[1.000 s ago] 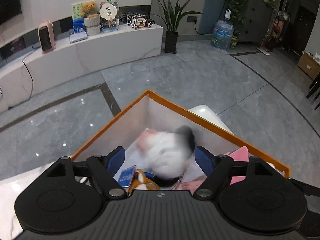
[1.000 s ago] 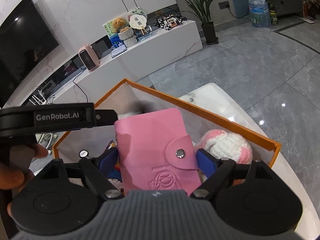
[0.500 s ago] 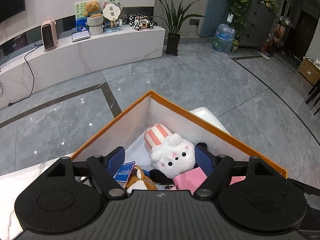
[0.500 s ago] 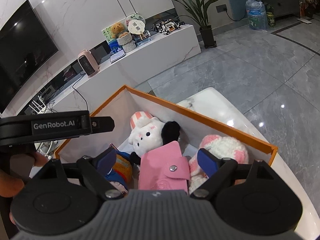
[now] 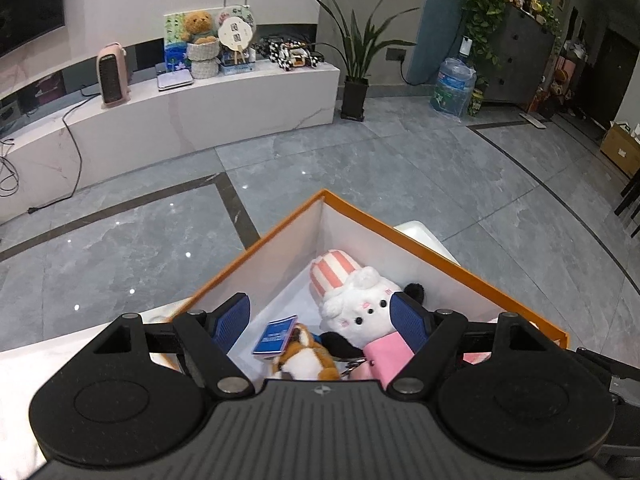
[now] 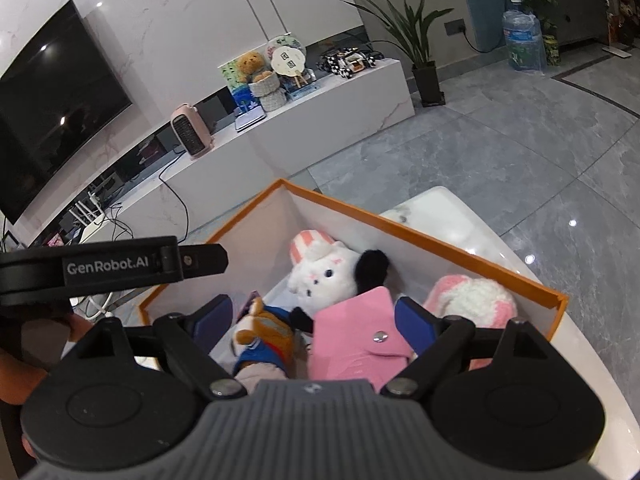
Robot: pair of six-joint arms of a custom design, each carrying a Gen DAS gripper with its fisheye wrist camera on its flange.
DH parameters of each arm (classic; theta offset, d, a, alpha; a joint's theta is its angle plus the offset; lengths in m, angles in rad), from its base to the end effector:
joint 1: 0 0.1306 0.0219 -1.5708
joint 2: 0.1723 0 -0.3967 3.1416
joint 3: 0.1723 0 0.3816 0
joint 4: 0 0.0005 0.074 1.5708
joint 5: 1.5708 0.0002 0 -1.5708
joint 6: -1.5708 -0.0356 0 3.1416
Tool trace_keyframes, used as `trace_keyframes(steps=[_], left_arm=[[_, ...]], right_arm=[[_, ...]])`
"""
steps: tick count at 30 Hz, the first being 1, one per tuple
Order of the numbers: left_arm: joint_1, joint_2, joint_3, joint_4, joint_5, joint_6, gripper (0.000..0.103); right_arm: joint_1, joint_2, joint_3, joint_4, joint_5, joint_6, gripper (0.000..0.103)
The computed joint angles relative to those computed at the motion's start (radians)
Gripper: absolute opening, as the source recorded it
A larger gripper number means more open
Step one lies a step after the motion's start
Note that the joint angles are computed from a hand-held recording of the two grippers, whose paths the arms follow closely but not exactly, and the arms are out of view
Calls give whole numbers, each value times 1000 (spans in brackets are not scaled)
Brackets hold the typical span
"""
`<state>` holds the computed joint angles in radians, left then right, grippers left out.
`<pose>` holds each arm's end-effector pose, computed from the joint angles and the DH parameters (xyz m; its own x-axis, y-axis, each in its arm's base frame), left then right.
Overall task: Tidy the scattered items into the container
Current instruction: 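Withdraw both open tools from the box back over the table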
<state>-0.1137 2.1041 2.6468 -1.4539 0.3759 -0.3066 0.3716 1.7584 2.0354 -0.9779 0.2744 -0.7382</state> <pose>0.6655 -0.0897 0.5449 -0.6492 0.3567 -0.6718 0.5507 0.8297 -0.0916 0.5732 0.2125 0.5363 -0.5498 0.4810 -0.6829 0.2886 0.8766 0.3850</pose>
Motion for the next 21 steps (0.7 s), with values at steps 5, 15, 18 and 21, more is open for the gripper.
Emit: trace_keyframes(steps=[5, 15, 18, 21], left_arm=[[29, -17, -3, 0, 0, -2, 91], [115, -104, -122, 47, 14, -16, 91], [146, -128, -169, 60, 17, -18, 91], [180, -145, -200, 65, 19, -18, 91]], right_arm=[[27, 15, 42, -17, 13, 9, 90], [94, 80, 170, -87, 47, 60, 90], [113, 101, 202, -107, 57, 77, 90], [130, 127, 241, -133, 67, 92, 90]])
